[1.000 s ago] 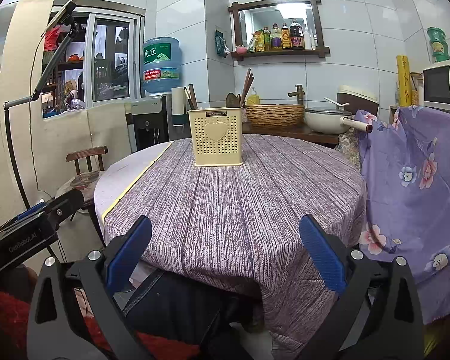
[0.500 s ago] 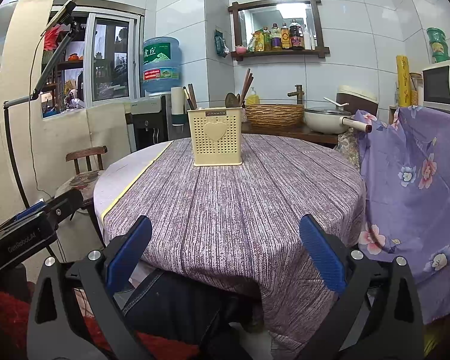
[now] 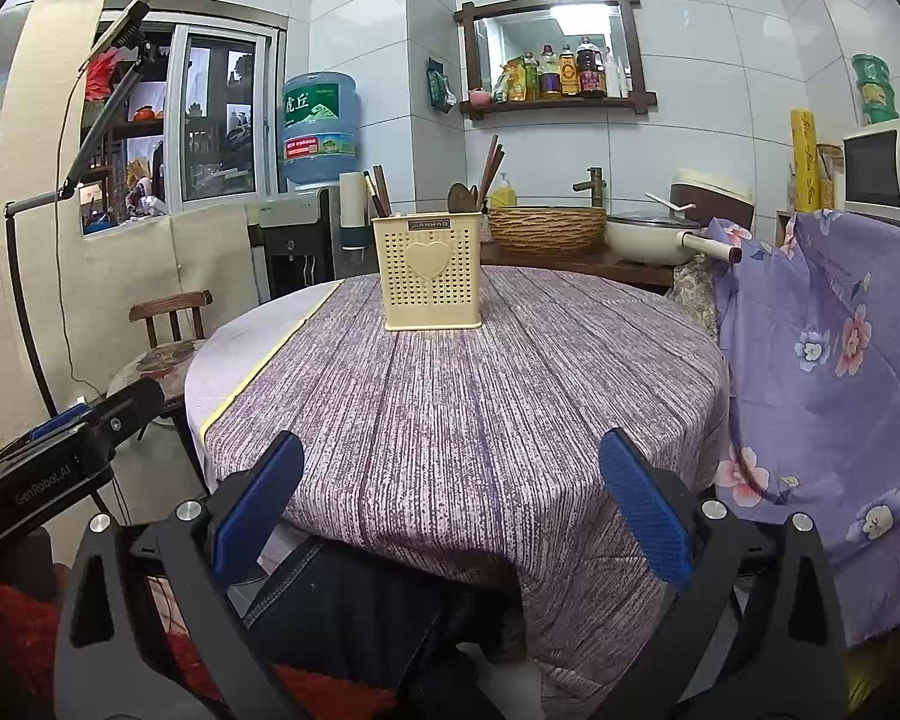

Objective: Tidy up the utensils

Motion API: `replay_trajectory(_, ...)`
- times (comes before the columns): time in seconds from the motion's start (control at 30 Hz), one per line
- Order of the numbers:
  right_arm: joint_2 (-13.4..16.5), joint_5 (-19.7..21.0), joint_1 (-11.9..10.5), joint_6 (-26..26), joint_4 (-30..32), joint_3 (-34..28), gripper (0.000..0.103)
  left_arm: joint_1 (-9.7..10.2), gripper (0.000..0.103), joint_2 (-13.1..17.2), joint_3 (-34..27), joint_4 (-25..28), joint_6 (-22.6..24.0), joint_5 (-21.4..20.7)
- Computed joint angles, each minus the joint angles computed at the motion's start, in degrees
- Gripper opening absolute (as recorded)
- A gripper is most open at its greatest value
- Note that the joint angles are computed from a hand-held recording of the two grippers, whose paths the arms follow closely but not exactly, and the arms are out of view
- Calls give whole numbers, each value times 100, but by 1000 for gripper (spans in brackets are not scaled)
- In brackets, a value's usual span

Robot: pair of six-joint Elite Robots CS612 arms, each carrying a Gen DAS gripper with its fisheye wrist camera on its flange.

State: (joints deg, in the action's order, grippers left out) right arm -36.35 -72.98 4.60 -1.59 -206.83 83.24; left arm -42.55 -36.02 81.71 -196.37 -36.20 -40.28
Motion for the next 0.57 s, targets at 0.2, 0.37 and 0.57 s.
replay_trajectory(0.2,-1,-1,-2,1,-5,6,97,-1,98,-17,22,35,-28,34)
replay_trajectory(0.37,5,-44,1,3,-8,18,97,4,98,-33,53,24,-27,19)
replay_trajectory(0.57,13,-78,0,14,3,23,97,2,98,-56,90,32,-37,8)
